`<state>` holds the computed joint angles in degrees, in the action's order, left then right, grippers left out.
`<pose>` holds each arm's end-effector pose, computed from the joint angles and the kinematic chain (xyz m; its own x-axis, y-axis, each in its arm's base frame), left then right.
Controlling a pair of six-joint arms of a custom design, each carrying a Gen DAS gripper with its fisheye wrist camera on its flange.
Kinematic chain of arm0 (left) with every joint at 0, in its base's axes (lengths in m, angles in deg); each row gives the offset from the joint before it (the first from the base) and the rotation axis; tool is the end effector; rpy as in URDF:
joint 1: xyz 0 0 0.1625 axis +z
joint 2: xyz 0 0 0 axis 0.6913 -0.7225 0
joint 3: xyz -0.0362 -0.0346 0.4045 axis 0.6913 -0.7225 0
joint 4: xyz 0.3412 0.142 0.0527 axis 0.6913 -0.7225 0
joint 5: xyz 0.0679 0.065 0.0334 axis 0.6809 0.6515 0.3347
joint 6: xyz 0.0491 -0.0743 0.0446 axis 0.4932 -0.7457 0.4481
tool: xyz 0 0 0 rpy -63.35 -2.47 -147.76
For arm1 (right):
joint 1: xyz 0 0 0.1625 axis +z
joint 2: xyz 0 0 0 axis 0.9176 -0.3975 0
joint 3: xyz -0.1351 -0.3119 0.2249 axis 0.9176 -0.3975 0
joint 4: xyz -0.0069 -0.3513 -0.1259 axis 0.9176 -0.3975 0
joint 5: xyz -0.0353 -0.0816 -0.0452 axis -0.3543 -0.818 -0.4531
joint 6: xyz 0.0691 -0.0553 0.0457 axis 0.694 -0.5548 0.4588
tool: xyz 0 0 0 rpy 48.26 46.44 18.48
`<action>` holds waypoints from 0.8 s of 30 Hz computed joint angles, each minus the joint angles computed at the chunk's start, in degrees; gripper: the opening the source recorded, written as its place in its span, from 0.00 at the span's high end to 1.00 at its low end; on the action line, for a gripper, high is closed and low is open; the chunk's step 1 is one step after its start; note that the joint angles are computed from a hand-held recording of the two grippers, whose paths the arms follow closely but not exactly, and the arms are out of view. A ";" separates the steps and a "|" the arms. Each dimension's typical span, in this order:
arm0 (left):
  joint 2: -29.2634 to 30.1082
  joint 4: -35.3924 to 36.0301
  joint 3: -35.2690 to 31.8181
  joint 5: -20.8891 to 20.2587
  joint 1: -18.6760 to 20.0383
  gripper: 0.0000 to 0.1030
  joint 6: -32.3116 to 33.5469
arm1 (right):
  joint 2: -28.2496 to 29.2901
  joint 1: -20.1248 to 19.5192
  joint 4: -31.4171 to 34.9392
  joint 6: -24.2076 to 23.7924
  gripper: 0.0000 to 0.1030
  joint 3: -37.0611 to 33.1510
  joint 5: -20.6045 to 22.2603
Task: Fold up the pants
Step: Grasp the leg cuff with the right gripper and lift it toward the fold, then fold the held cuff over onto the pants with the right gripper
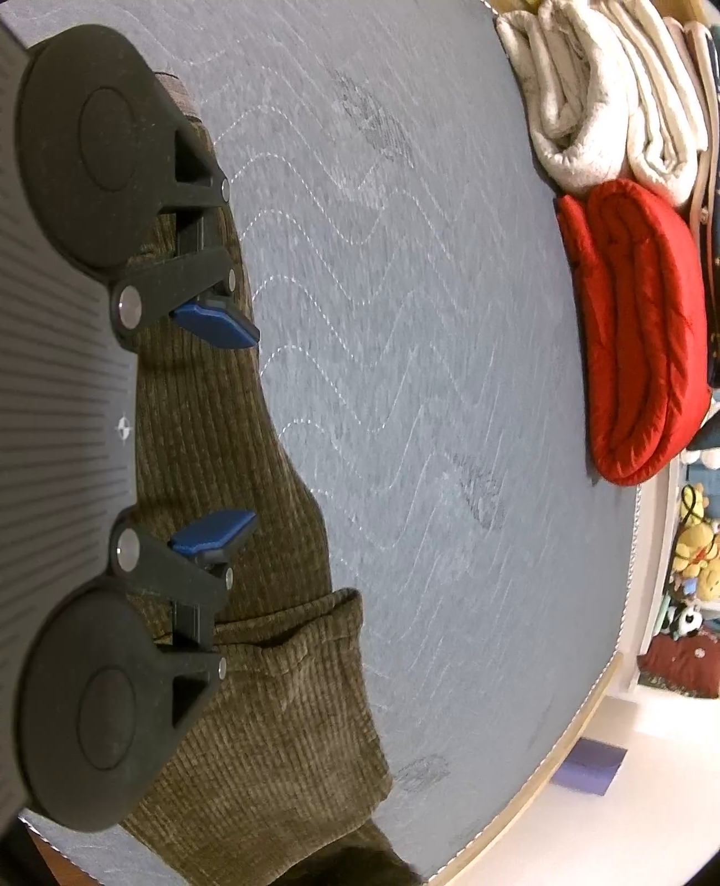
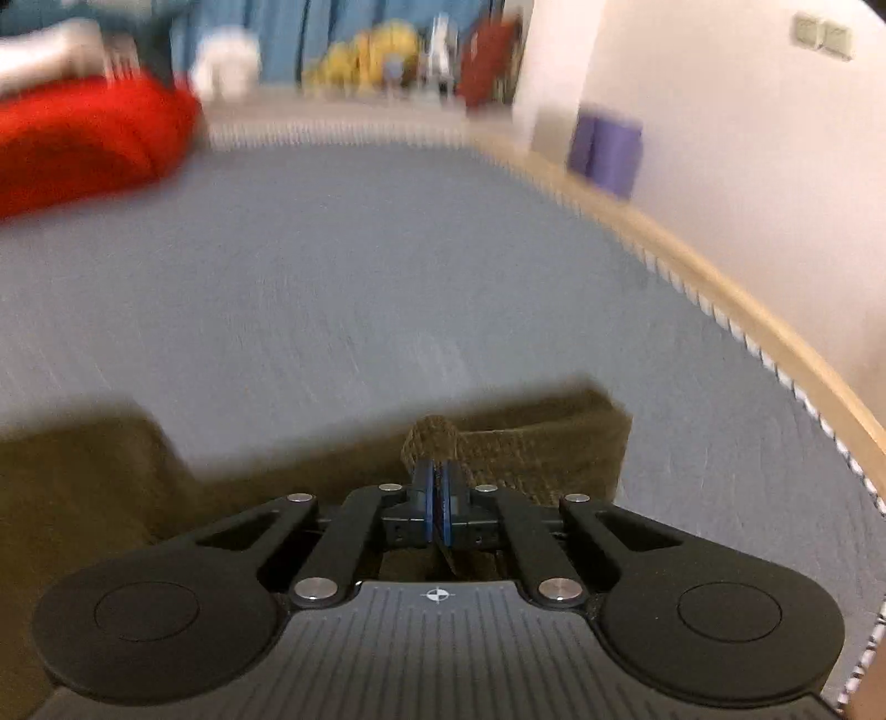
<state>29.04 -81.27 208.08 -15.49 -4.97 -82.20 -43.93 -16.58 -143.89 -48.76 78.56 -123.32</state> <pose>-0.2521 -0.4654 0.1129 -0.6848 0.3005 -0.6639 0.6038 0.7440 -0.2861 -0.1559 -0.3870 0.3575 -0.5909 0.4127 0.6932 -0.4524 0.5419 -0.7083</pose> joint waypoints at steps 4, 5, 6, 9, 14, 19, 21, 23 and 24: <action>-0.57 -0.51 0.15 0.01 0.21 0.32 -1.24 | -6.24 -0.68 -3.11 3.52 0.98 11.09 23.73; -0.63 -0.62 0.16 -0.19 0.27 0.32 -1.44 | -8.16 -0.39 -1.09 1.35 0.98 14.41 29.73; -0.63 -0.69 0.14 -0.40 0.33 0.32 -1.57 | -10.26 -0.20 3.33 -2.87 0.98 17.44 35.73; -0.51 -0.80 0.10 -1.40 0.52 0.32 -1.61 | -13.93 2.11 21.33 -18.05 0.96 22.79 43.11; -0.33 -0.41 -0.45 -5.48 1.57 0.32 -2.34 | -3.10 11.89 31.45 -24.94 0.64 21.18 19.00; 0.96 -3.87 -1.24 -13.53 3.63 0.34 -2.50 | -3.01 9.31 25.62 -26.22 0.52 23.57 19.39; 2.58 -5.95 -1.92 -16.83 4.29 0.42 -2.24 | -1.87 7.80 19.10 -26.02 0.45 25.07 21.67; 4.49 -8.08 -2.90 -19.58 4.79 0.58 -2.02 | 1.29 7.69 13.11 -25.76 0.43 24.95 20.89; 5.51 -8.91 -3.57 -20.86 5.00 0.65 -2.11 | 3.21 8.57 11.05 -25.40 0.43 24.47 19.18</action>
